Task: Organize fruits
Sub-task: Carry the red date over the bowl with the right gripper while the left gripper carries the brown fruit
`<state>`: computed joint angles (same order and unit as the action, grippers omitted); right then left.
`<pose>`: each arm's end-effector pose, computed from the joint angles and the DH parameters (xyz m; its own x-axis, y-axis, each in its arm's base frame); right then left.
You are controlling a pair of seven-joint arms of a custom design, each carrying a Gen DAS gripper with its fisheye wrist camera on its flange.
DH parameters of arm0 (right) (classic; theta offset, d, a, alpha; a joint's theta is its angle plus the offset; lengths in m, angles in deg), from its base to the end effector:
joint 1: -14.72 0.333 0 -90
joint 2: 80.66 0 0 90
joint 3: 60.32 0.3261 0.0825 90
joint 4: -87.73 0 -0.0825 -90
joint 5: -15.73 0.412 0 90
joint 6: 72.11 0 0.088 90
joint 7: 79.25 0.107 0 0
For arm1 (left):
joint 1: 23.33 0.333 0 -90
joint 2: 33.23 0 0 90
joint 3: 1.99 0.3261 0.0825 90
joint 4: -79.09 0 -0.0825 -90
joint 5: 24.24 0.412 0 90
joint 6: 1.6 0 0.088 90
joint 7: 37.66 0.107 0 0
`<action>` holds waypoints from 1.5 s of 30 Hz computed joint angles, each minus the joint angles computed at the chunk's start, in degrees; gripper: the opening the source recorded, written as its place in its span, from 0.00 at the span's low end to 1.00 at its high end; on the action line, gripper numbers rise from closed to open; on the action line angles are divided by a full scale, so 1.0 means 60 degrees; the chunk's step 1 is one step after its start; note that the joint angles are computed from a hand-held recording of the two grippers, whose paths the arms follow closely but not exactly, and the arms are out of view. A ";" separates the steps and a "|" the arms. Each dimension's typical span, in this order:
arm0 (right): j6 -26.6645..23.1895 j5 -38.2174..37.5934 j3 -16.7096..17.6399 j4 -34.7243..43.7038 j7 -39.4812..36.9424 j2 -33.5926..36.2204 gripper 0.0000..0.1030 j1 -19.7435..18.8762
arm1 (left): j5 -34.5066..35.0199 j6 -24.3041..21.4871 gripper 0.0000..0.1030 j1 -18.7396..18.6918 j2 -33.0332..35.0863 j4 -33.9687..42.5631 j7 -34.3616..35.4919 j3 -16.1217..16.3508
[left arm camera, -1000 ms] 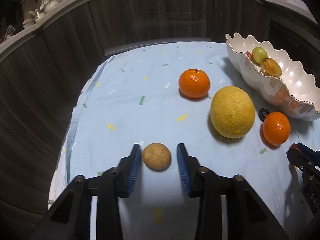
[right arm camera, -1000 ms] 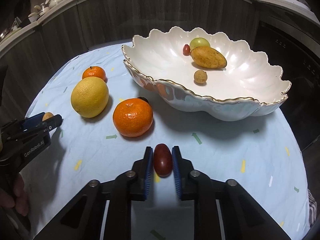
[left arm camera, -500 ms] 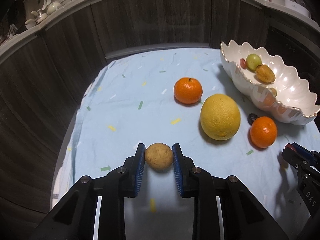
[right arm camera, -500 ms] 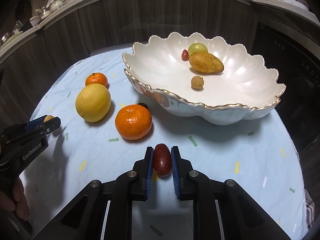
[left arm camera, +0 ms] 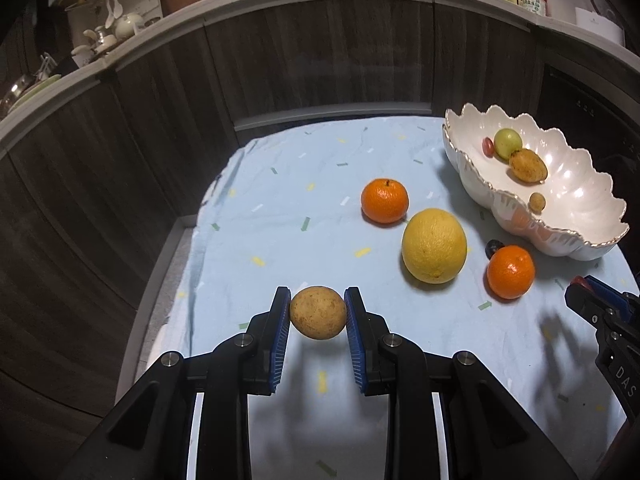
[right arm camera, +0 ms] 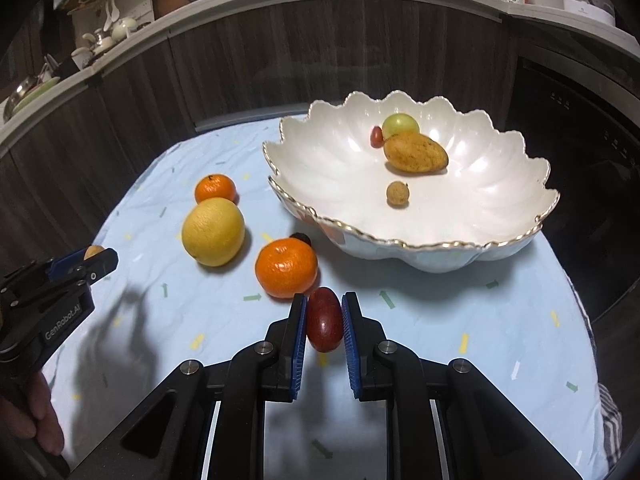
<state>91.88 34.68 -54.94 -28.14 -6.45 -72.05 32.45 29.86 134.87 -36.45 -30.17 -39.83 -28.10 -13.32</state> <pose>0.6066 0.2369 0.4490 0.4298 -0.8980 -0.0942 -0.7127 -0.2733 -0.6461 0.5564 -0.2429 0.4284 0.3815 -0.9177 -0.1104 -0.7087 -0.2138 -0.6724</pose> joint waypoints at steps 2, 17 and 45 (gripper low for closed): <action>0.0066 0.0246 0.0064 -0.0031 -0.0230 -0.0085 0.18 -0.0073 | 0.0005 -0.0156 0.27 -0.0047 -0.0064 0.0042 -0.0033 -0.0041; -0.0071 0.1069 0.0030 0.0303 -0.1084 -0.0249 0.18 -0.0301 | 0.0016 -0.0821 0.27 -0.0340 -0.0030 0.0702 0.0044 -0.0218; -0.0458 0.1096 -0.0179 0.2335 -0.1676 0.0626 0.18 -0.0833 | 0.0065 -0.0808 0.27 -0.1010 0.1704 0.3670 0.1231 0.0188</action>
